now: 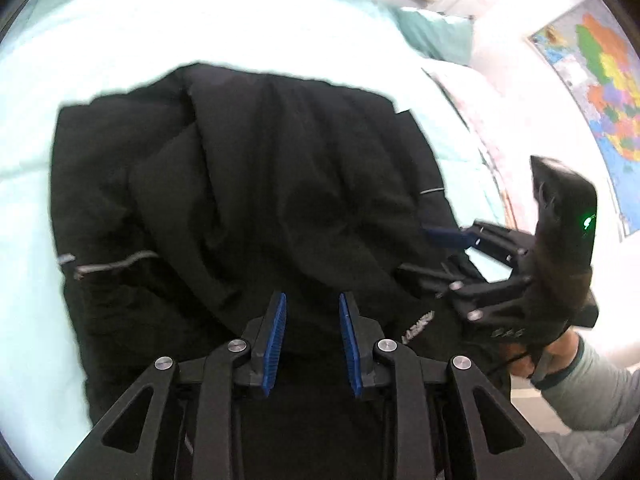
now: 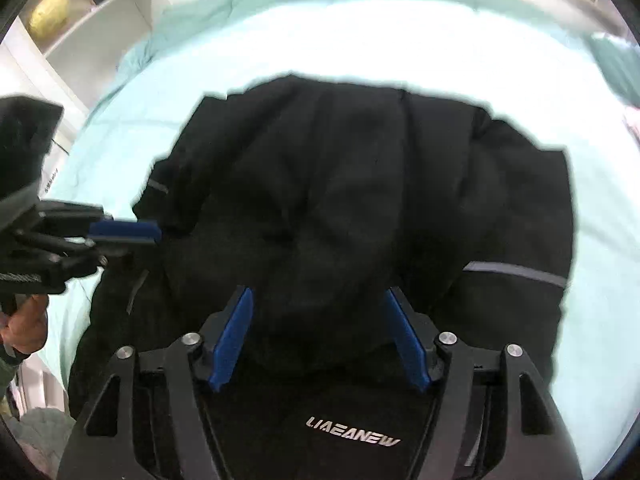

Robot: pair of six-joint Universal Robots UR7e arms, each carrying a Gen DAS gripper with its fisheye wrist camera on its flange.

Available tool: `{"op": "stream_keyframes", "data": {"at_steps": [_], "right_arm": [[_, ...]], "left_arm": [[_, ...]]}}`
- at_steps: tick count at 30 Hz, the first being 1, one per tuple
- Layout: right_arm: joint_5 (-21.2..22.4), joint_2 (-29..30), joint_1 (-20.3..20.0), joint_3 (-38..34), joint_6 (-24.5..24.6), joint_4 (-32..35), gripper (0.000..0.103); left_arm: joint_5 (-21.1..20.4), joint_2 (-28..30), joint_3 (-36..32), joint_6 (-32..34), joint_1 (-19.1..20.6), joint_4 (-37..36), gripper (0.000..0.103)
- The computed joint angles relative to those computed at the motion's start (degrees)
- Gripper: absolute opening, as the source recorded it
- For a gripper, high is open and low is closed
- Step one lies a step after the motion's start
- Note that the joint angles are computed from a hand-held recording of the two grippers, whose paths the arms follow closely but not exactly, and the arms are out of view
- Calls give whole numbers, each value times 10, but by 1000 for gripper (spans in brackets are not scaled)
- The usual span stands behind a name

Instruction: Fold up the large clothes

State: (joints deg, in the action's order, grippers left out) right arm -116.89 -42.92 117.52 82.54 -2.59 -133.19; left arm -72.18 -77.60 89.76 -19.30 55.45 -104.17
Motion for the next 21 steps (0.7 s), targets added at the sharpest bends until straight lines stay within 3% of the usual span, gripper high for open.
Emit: {"op": "stream_keyframes", "data": {"at_steps": [3, 6, 12, 15, 21], "right_arm": [[2, 16, -25, 9, 8, 0, 64], [8, 21, -41, 18, 10, -9, 64], [16, 1, -29, 1, 17, 28, 65], [30, -33, -21, 5, -2, -3, 65], [10, 0, -38, -59, -16, -42, 67]], "left_arm": [[19, 28, -4, -12, 28, 6, 27], [12, 44, -6, -27, 41, -4, 27], [4, 35, -43, -5, 21, 24, 28], [-17, 22, -62, 29, 4, -1, 28], [57, 71, -105, 18, 15, -36, 37]]}}
